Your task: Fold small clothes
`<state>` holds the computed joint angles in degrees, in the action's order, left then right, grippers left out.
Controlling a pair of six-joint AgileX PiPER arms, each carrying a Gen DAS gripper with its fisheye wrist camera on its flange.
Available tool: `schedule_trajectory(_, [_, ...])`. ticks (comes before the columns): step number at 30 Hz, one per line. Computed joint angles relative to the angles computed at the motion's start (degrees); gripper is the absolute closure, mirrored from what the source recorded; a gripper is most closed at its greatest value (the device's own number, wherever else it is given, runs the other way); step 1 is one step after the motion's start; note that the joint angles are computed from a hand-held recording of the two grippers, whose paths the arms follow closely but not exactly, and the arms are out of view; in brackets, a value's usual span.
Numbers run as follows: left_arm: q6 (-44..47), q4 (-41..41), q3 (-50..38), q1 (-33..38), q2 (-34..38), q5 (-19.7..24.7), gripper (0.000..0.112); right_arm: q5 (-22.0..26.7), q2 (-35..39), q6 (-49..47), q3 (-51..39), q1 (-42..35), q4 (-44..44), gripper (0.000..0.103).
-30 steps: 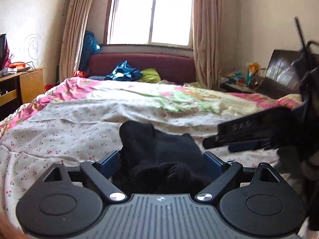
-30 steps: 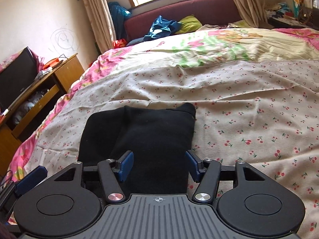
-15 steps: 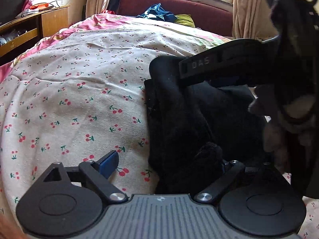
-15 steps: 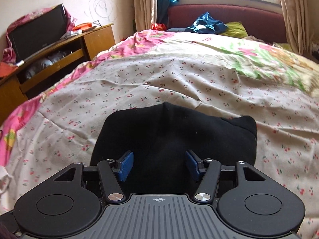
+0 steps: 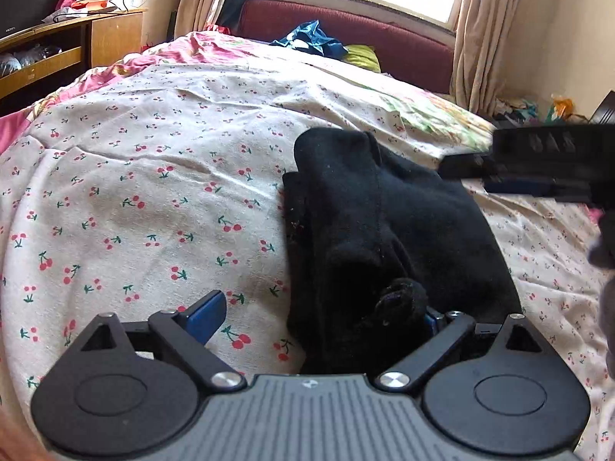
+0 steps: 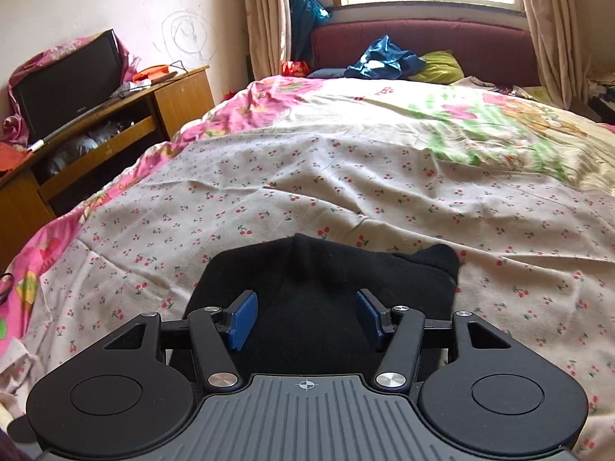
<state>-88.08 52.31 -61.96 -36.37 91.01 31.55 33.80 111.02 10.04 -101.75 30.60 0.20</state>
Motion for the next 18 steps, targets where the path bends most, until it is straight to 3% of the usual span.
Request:
schedule_trajectory(3, [-8.53,9.47,1.51,-2.6,-1.32,2.28,0.009,-4.76,-8.39,2.7,12.8,-0.87,-3.18,0.046])
schedule_trajectory(5, [-9.67,11.32,1.34,-3.45,-1.03,3.5,0.009,-7.28,-12.27,5.15,19.55,-1.72,-4.18,0.046])
schedule_trajectory(9, [0.69,1.96,-2.5,-2.35,2.73,4.86,0.009,-7.18,-12.1,3.06,23.54,-3.75,2.79,0.045])
schedule_trajectory(13, [-4.13,2.16,0.97,0.18,0.12,-1.18,0.009,-7.69,-11.33,-3.16,24.45,-6.74,16.99,0.045])
schedule_trajectory(16, [-14.18,9.59,4.45,0.85,-2.58,-5.48,0.009,-10.38,-13.91,-8.26,27.72,-8.17,22.97,0.044])
schedule_trajectory(18, [-21.68,16.99,5.88,0.1,-3.6,-6.0,0.009,-9.51,-14.21,-11.71,28.18,-9.19,25.46,0.042])
